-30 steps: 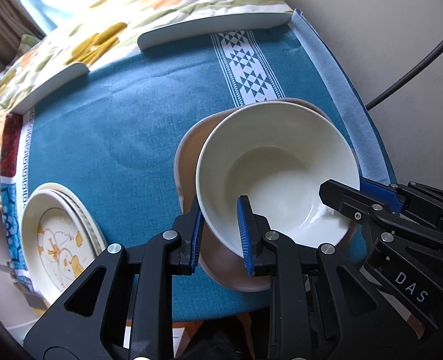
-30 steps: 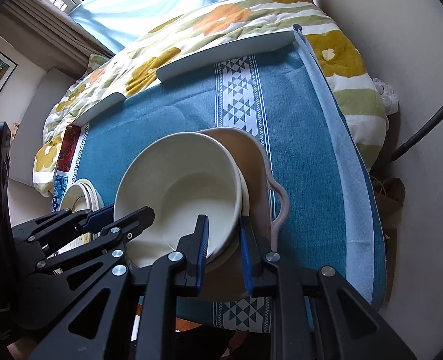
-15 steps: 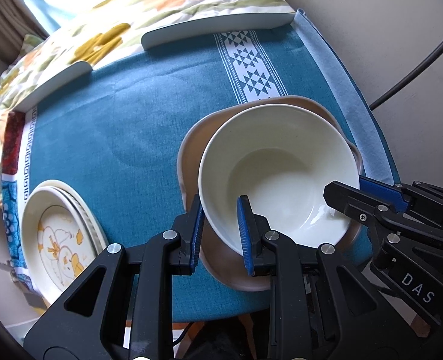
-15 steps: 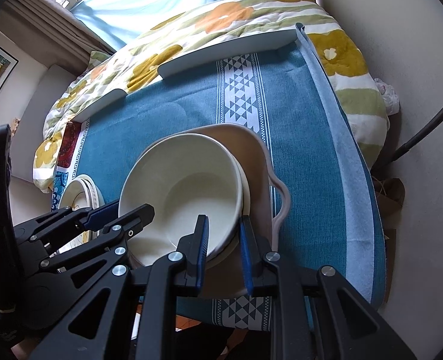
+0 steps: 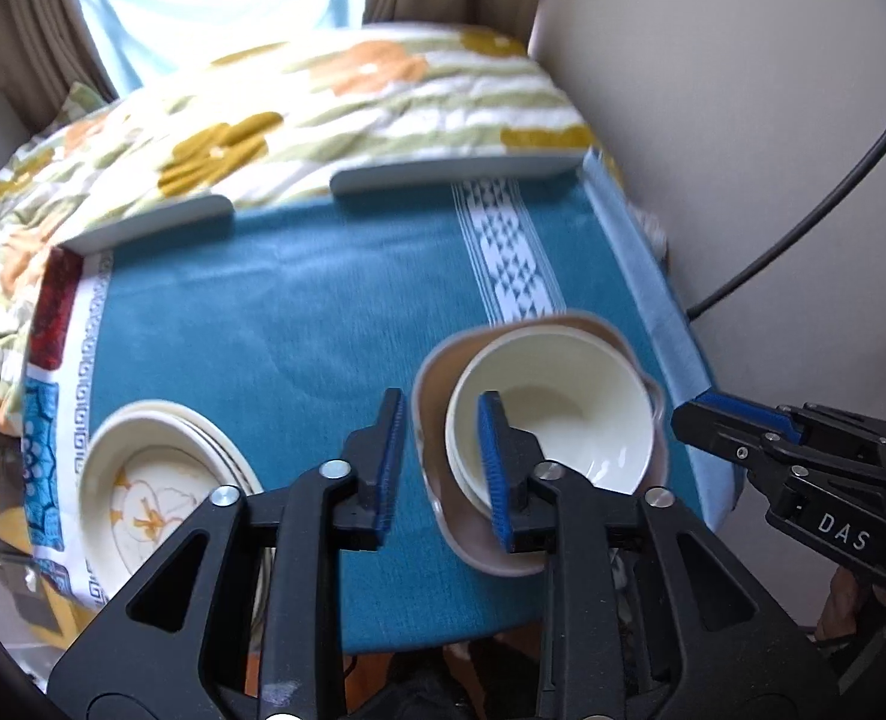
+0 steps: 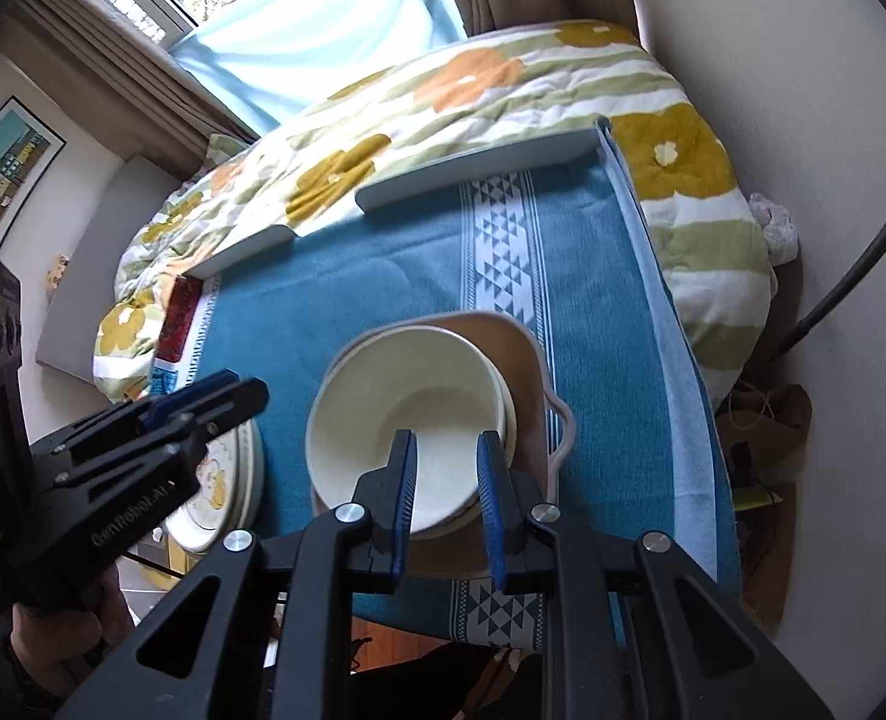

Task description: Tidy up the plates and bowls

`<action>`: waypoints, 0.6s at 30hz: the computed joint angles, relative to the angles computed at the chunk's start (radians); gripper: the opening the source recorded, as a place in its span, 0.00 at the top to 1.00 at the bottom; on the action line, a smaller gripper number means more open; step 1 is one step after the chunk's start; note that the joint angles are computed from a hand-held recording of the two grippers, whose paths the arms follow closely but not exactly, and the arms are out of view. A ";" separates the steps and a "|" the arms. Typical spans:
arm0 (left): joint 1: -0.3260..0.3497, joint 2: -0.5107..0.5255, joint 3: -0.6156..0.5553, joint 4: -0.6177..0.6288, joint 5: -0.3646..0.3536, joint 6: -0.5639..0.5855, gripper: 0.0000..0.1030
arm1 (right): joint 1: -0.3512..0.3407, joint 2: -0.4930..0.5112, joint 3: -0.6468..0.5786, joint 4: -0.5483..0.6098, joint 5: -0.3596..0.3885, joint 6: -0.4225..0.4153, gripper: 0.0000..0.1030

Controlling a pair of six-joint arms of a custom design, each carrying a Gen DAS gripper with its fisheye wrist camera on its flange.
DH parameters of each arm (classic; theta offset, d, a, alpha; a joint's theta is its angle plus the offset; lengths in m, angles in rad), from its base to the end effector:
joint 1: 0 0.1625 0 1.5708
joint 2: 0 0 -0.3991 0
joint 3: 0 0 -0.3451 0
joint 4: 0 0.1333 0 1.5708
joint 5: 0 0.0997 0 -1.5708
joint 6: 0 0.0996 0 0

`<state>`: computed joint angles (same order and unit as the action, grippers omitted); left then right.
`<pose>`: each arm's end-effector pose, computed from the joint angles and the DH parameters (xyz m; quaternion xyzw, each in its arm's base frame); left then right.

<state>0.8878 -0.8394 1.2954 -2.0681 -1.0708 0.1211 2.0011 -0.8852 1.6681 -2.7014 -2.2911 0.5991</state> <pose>-0.2885 -0.6414 0.2243 0.3744 0.8935 -0.0878 0.2321 0.3186 -0.5322 0.1916 -0.1384 -0.9133 0.3118 0.2224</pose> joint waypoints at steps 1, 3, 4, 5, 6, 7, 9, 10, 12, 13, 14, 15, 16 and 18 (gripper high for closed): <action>-0.001 -0.014 0.010 -0.037 -0.004 0.014 0.42 | 0.004 -0.003 0.003 -0.026 -0.001 -0.022 0.81; -0.008 -0.043 0.046 -0.145 0.010 0.055 0.01 | 0.017 -0.011 0.008 -0.069 -0.017 -0.060 0.46; -0.010 -0.056 0.068 -0.212 0.015 0.082 0.00 | 0.024 -0.016 0.012 -0.092 -0.029 -0.078 0.32; -0.011 -0.066 0.076 -0.244 0.011 0.105 0.00 | 0.031 -0.020 0.018 -0.118 -0.042 -0.096 0.10; -0.009 -0.070 0.068 -0.235 0.005 0.119 0.00 | 0.041 -0.024 0.024 -0.140 -0.061 -0.114 0.06; -0.008 -0.065 0.043 -0.186 0.007 0.122 0.00 | 0.047 -0.028 0.027 -0.138 -0.077 -0.121 0.06; -0.003 -0.052 -0.004 -0.083 0.030 0.119 0.00 | 0.059 -0.038 0.018 -0.074 -0.117 -0.122 0.06; 0.000 -0.048 -0.019 -0.040 0.039 0.115 0.00 | 0.063 -0.045 0.007 -0.007 -0.137 -0.111 0.06; 0.012 -0.042 -0.048 0.058 0.036 0.101 0.00 | 0.066 -0.055 -0.028 0.189 -0.169 -0.055 0.06; 0.018 -0.038 -0.062 0.106 0.032 0.094 0.00 | 0.066 -0.057 -0.041 0.269 -0.186 -0.021 0.06; 0.024 -0.028 -0.081 0.157 0.035 0.084 0.00 | 0.063 -0.061 -0.050 0.334 -0.192 0.014 0.06; 0.029 -0.022 -0.090 0.201 0.044 0.070 0.00 | 0.058 -0.064 -0.061 0.402 -0.187 0.060 0.06; 0.036 -0.010 -0.103 0.232 0.050 0.059 0.00 | 0.051 -0.067 -0.071 0.470 -0.182 0.118 0.06; 0.050 -0.001 -0.101 0.259 0.038 0.051 0.00 | 0.032 -0.062 -0.085 0.529 -0.140 0.156 0.06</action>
